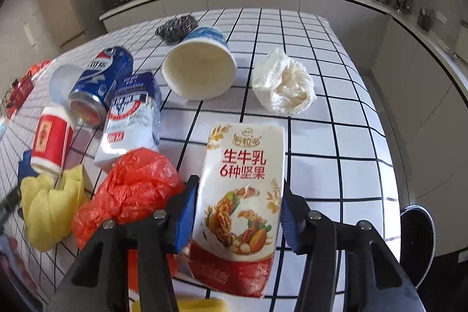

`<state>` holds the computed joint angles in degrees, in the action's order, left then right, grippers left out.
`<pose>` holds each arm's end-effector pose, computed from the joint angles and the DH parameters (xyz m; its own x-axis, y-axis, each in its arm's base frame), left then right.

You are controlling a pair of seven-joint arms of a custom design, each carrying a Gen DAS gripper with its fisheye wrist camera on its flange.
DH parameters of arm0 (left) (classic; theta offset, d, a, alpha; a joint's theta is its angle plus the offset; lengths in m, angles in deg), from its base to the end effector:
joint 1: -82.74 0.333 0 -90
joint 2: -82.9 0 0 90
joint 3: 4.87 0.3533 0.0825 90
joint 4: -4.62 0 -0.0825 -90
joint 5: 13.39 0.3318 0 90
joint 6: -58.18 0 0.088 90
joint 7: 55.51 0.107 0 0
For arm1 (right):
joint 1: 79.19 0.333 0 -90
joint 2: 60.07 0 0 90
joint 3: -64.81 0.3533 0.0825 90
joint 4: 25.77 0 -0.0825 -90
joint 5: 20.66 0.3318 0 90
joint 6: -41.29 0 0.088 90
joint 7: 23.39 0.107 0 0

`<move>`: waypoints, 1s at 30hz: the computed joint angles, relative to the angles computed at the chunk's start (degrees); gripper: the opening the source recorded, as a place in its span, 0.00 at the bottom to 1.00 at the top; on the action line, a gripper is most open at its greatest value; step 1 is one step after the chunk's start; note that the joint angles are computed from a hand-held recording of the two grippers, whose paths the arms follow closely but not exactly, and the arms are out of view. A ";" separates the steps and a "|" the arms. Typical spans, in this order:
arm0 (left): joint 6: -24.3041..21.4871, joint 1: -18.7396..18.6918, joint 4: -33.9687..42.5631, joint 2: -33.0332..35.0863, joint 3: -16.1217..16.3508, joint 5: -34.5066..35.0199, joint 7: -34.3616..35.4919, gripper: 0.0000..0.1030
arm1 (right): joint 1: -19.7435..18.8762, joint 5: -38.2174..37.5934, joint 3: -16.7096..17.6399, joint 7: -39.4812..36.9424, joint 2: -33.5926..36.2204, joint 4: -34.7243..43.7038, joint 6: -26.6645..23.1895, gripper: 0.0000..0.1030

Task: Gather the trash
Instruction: 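Grasp the blue towel with the left tool while the right tool grasps the milk carton, then carry the blue towel and milk carton over the black bin with both tools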

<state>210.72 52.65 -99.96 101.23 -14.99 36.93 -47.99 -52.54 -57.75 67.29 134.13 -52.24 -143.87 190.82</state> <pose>0.4802 -0.4171 0.4772 0.0073 -0.9830 0.1834 -0.7570 -0.1252 -0.6413 0.4902 0.2869 0.4777 -0.1571 -0.9859 -0.0575 -0.8210 0.1627 -0.5472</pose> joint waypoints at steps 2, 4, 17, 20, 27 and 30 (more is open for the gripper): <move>0.16 1.07 -0.04 0.47 -0.97 -2.81 2.99 0.75 | 0.02 0.00 0.05 -0.05 -0.23 -0.37 -0.22 0.51; -0.45 1.26 0.77 1.55 -1.67 -5.23 6.35 0.75 | -0.18 0.66 0.15 -1.11 -0.06 -0.62 0.22 0.51; -1.46 -0.83 -1.19 -4.12 -0.67 3.30 0.58 0.37 | -2.18 -7.96 0.84 4.87 -5.73 -4.22 4.61 0.50; -2.53 -1.08 0.59 -3.57 -1.85 3.24 1.43 0.37 | -3.30 -9.33 2.26 5.40 -7.57 -4.99 4.10 0.50; -4.76 -4.16 3.61 -2.75 -3.49 4.29 1.19 0.37 | -6.13 -9.76 5.56 5.51 -13.22 -9.13 3.49 0.50; -5.21 -5.56 4.98 -2.00 -3.96 3.98 1.51 0.37 | -7.54 -9.03 7.11 5.00 -16.19 -11.63 3.46 0.50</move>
